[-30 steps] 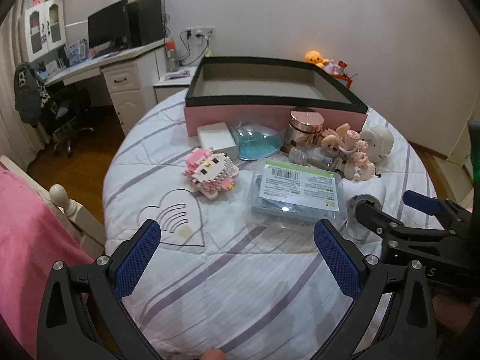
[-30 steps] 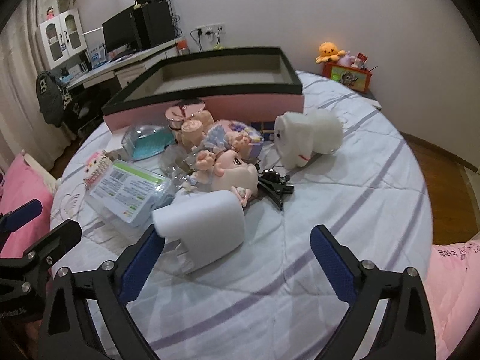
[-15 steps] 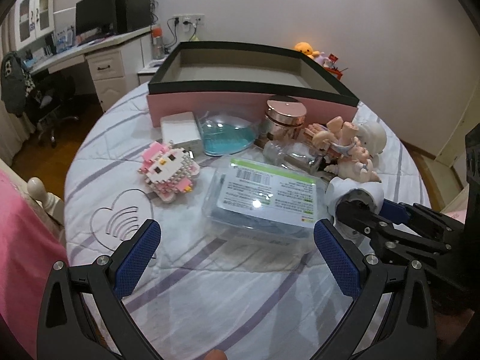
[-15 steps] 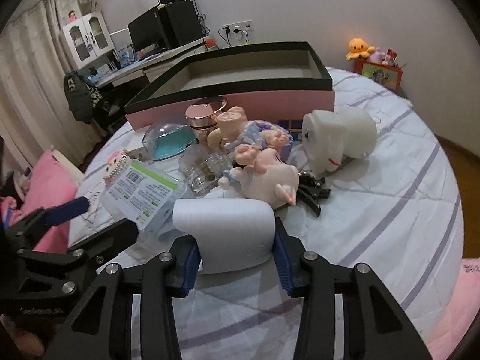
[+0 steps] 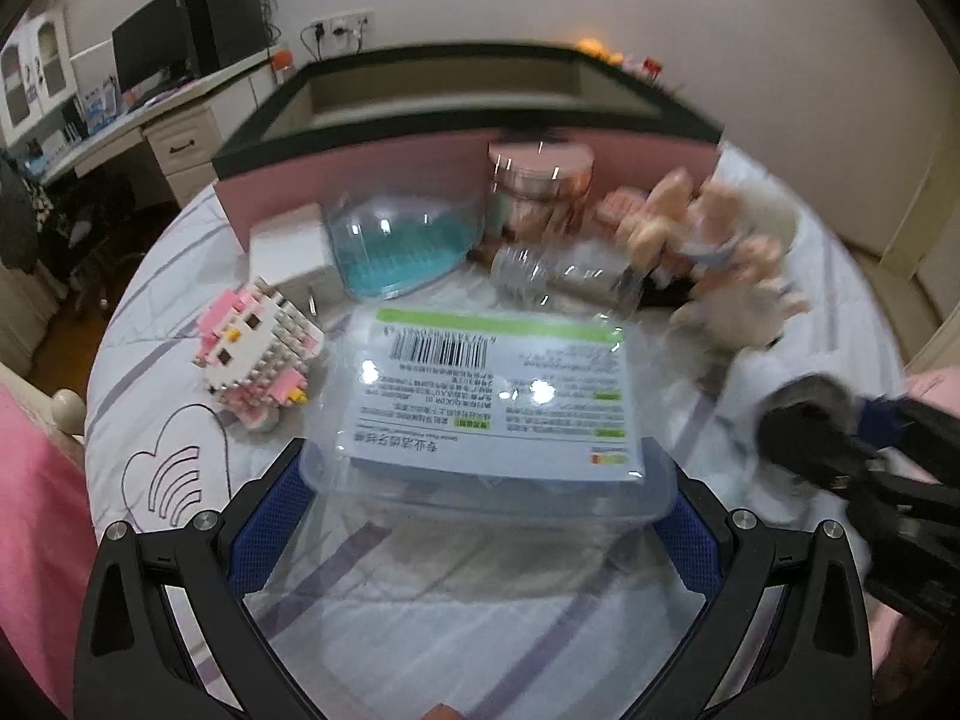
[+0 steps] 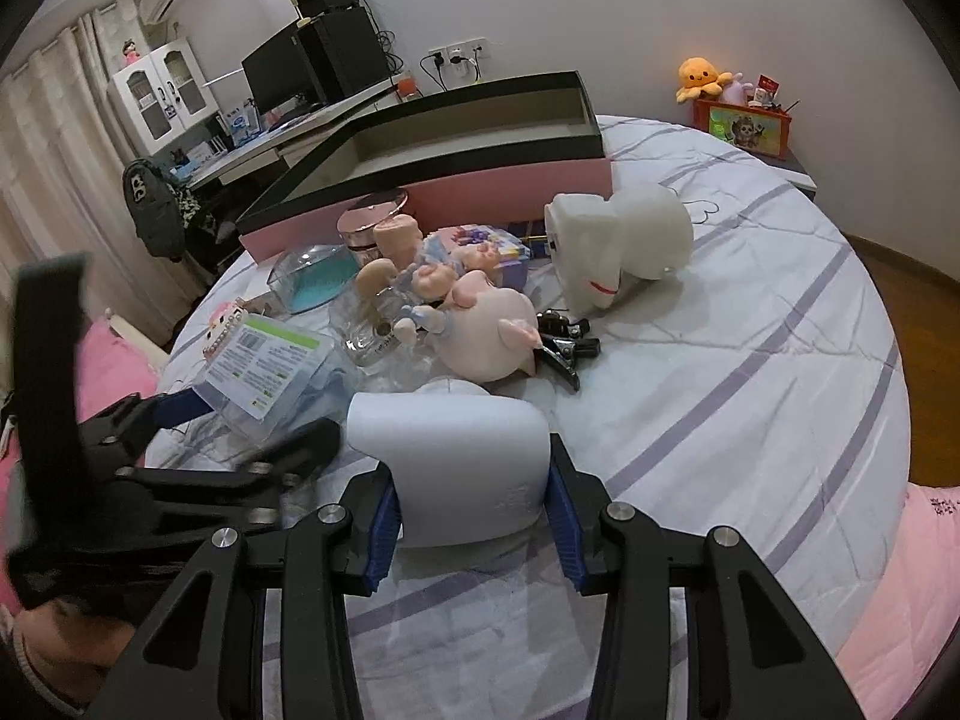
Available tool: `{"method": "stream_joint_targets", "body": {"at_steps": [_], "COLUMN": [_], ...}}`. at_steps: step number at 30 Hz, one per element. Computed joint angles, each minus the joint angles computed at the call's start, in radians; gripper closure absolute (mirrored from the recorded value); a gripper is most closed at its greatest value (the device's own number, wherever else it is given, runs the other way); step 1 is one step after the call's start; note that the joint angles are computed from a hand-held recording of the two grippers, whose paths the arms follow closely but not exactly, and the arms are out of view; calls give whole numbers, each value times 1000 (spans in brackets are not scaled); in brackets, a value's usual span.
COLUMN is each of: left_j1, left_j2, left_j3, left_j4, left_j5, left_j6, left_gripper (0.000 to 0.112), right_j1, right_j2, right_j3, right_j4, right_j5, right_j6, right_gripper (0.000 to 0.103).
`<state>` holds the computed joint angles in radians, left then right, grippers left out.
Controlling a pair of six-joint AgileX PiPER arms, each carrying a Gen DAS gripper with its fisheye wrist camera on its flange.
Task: Organize rigid objects
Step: 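Grasp the clear dental-floss box with the left tool while the right tool grasps the white cylinder, then lower the floss box into the tray with the left tool while the right tool drops the white cylinder in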
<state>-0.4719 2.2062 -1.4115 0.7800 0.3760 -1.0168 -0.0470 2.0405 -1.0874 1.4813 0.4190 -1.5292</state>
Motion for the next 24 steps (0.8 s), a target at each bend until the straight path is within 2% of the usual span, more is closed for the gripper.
{"method": "stream_joint_targets", "body": {"at_steps": [2,4,9,17,24], "left_j1": [-1,6,20,35,56], "left_j2": [-8,-5,-20,-133,-240], "left_j3": [8,-2,19,165,231], "left_j4": [34,-5,-26,169,327], "left_j5": [-10,-19,-53,-128,-148], "left_j6": [-28,28,55,-164,-303], "left_gripper": [12,18,19,19,19], "right_j1": [6,10,27,15,28], "right_j2": [10,15,18,-74,-184], "right_j3": [-14,-20,-27,56,78], "right_j4": [-15,-19,-15,50,53], "right_j5": [0,4,-6,13,11], "right_j6": [14,22,28,-46,-47], "right_gripper": [59,59,58,58,58]}}
